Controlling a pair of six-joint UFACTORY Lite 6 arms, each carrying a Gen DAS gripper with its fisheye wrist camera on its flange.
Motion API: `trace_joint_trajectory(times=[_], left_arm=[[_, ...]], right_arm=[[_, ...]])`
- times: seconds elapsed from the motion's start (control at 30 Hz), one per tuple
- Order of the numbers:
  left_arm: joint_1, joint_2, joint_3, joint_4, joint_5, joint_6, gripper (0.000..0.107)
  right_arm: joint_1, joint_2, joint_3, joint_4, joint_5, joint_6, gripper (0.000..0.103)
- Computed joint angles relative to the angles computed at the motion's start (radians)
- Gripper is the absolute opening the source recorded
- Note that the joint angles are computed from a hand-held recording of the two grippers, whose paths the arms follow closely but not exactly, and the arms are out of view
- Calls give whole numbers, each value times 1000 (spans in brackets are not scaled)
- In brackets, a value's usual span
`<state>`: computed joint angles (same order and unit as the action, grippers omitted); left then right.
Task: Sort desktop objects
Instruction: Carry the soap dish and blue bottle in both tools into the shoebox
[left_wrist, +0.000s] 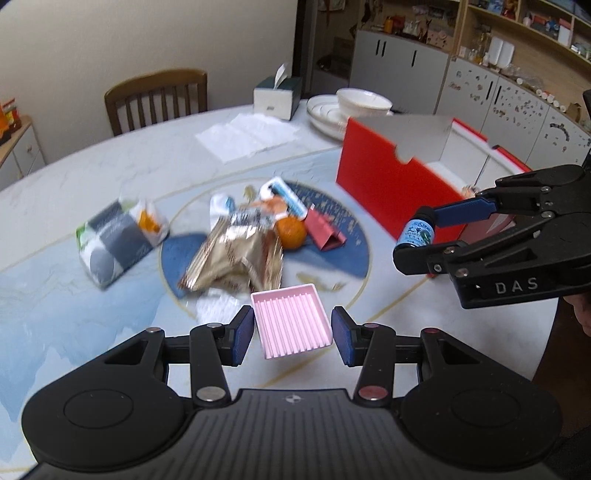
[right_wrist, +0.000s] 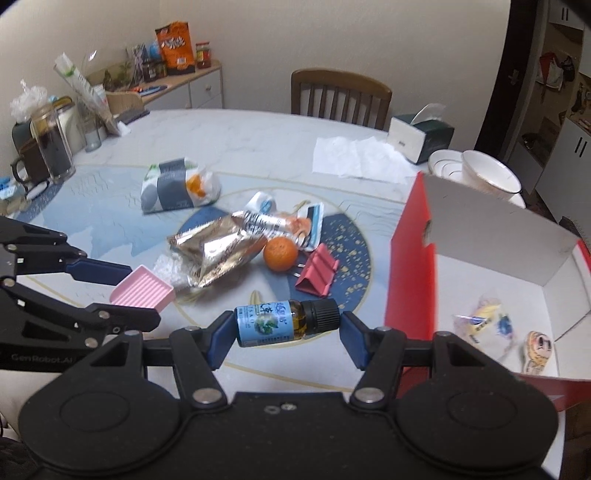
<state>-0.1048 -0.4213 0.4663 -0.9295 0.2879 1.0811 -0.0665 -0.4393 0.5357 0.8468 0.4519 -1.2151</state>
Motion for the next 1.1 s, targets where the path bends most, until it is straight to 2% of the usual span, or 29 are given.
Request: trace_joint_trajectory(times=[0.37,0.63,0.83,1.1], left_arm=[[-140,11,132,158,-24,-232,45],[-299,96,234,435,-94,-574,45],[-413,207,336,780,-137,-964,45],[-548,377,490,1361,-144,-1596,45]], right_arm=[[-219,-35,114,28,196,-97,60],[-401,30,192,98,301,-245,60],[-525,122,255,145,356,-353,60],[-666,273,364,181,413,-470,60]])
